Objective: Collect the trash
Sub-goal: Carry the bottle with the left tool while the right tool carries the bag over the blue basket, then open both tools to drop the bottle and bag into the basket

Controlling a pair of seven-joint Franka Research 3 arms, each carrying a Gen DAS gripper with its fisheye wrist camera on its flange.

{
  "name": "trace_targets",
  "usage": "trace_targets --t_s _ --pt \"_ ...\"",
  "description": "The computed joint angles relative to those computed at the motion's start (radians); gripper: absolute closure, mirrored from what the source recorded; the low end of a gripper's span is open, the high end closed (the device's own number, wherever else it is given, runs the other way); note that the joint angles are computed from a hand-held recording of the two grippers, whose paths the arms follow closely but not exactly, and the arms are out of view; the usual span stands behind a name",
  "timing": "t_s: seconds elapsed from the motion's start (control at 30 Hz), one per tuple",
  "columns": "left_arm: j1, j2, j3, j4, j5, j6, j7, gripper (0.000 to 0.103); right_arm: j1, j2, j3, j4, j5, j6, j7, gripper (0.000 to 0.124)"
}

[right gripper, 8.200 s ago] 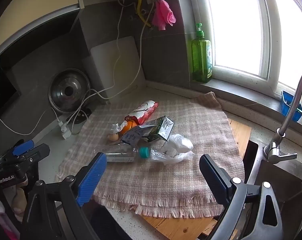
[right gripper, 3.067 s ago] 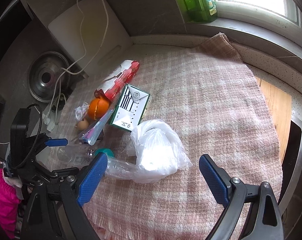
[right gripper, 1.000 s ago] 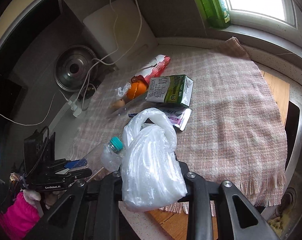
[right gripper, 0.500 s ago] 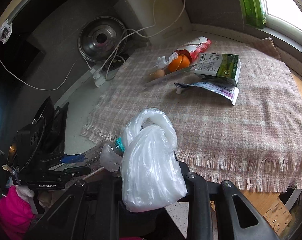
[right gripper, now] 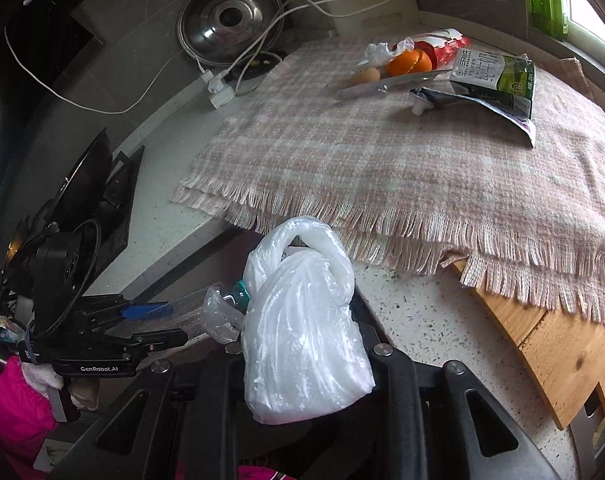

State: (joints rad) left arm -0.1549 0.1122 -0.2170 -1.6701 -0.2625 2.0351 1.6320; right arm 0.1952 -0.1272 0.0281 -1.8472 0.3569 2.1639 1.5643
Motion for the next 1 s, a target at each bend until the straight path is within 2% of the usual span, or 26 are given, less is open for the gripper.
trace_targets --t_s 0.27,0.63,1.0 --pt "0.003 0.040 -0.002 -0.047 0.005 0.004 -0.016 0.047 0.026 0.034 0.024 -0.035 -0.047 -0.003 0.014 0.097" --pt "0.000 0.148 -0.021 -0.013 0.036 -0.009 -0.056 0.047 0.076 0.123 0.049 -0.058 -0.130 0.003 0.019 0.097" --pt "0.004 0.192 -0.030 -0.043 0.073 -0.002 -0.067 0.047 0.104 0.219 0.047 -0.039 -0.185 -0.008 0.031 0.097"
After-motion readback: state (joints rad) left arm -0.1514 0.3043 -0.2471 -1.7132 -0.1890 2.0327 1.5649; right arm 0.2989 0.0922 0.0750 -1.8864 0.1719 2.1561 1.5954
